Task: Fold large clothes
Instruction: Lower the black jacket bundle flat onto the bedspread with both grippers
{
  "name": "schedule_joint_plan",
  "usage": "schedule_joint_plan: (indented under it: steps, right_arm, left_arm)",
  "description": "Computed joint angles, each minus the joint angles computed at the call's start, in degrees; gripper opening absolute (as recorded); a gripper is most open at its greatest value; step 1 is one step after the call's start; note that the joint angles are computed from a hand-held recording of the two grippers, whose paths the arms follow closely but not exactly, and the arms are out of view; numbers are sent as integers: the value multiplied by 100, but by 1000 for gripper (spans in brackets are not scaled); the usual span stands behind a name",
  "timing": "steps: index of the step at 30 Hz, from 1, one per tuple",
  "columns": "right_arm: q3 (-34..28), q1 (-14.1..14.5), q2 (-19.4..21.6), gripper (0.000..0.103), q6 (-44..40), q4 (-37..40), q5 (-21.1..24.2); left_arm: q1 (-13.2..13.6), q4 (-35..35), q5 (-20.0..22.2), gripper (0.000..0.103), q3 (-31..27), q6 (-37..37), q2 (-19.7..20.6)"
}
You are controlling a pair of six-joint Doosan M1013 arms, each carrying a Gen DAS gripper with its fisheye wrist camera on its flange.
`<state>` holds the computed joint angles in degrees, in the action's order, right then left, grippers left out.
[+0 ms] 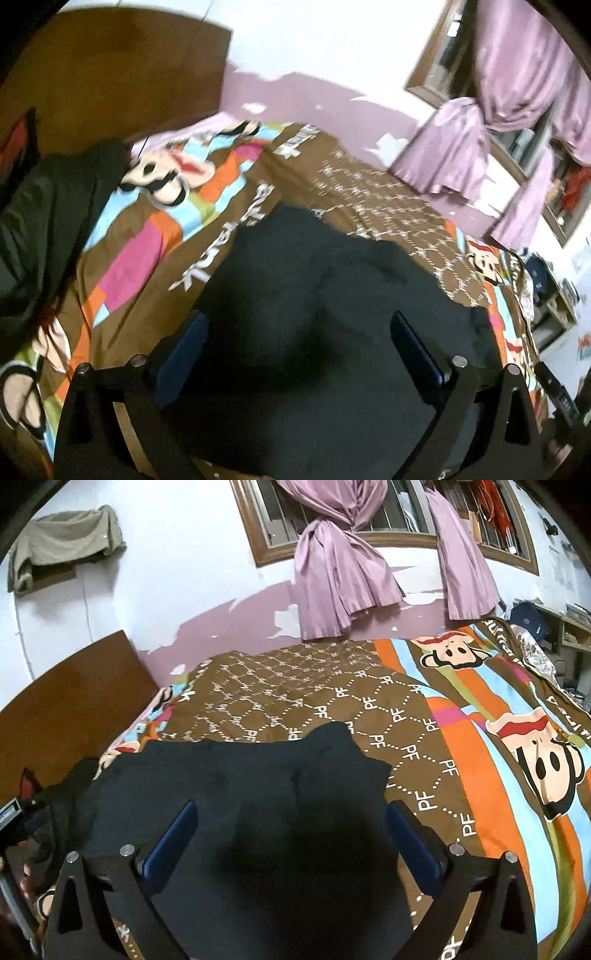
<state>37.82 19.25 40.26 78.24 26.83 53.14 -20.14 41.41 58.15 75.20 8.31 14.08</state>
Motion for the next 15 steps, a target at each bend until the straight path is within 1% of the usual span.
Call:
schedule_joint_plan:
  steps: [3, 6, 9, 15]
  right_arm:
    - [296, 35, -231, 103, -221, 120, -139]
    - [453, 78, -402, 103, -397, 107, -172]
    - [705, 101, -619, 103, -545, 195, -338]
    - [1018, 62, -941, 103, -806, 517, -359]
  left_arm:
    - [-194, 222, 245, 98, -173, 319, 41]
    - [-379, 387, 370, 98, -276, 598, 52]
    - [-540, 506, 406, 100, -296, 781, 12]
    - [-807, 808, 417, 101, -166, 907, -137]
